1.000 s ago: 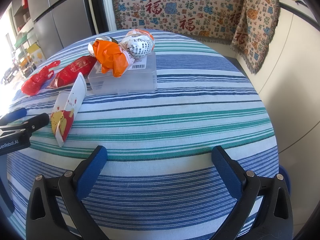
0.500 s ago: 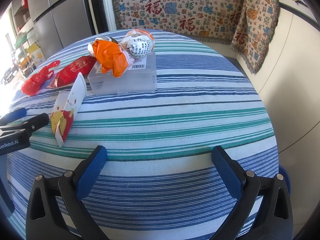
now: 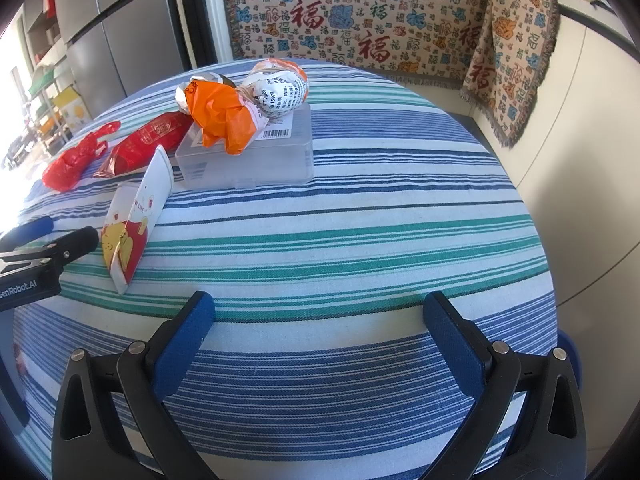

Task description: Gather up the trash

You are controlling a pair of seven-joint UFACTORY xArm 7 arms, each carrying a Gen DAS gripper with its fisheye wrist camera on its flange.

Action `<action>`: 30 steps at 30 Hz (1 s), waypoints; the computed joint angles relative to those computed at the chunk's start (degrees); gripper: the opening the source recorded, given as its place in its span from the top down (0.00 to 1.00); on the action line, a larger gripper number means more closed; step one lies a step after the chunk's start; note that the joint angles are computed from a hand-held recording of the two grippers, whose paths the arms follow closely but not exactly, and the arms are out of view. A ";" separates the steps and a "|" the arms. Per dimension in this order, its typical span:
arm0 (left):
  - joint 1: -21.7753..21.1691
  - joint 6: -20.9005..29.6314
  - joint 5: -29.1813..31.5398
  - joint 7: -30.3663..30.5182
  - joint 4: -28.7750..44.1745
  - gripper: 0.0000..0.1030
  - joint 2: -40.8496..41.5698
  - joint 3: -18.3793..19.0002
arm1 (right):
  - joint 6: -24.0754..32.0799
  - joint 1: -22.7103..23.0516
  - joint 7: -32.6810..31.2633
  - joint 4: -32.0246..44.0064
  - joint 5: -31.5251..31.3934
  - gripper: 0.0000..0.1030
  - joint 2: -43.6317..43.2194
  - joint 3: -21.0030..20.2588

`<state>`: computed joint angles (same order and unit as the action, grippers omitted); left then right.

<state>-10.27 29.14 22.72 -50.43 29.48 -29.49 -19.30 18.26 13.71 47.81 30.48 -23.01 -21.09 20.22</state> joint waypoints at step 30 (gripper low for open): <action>-1.55 -4.13 -19.81 44.46 -5.11 0.00 -11.19 18.42 | -11.74 25.93 -22.51 4.33 27.85 0.10 7.21 -17.38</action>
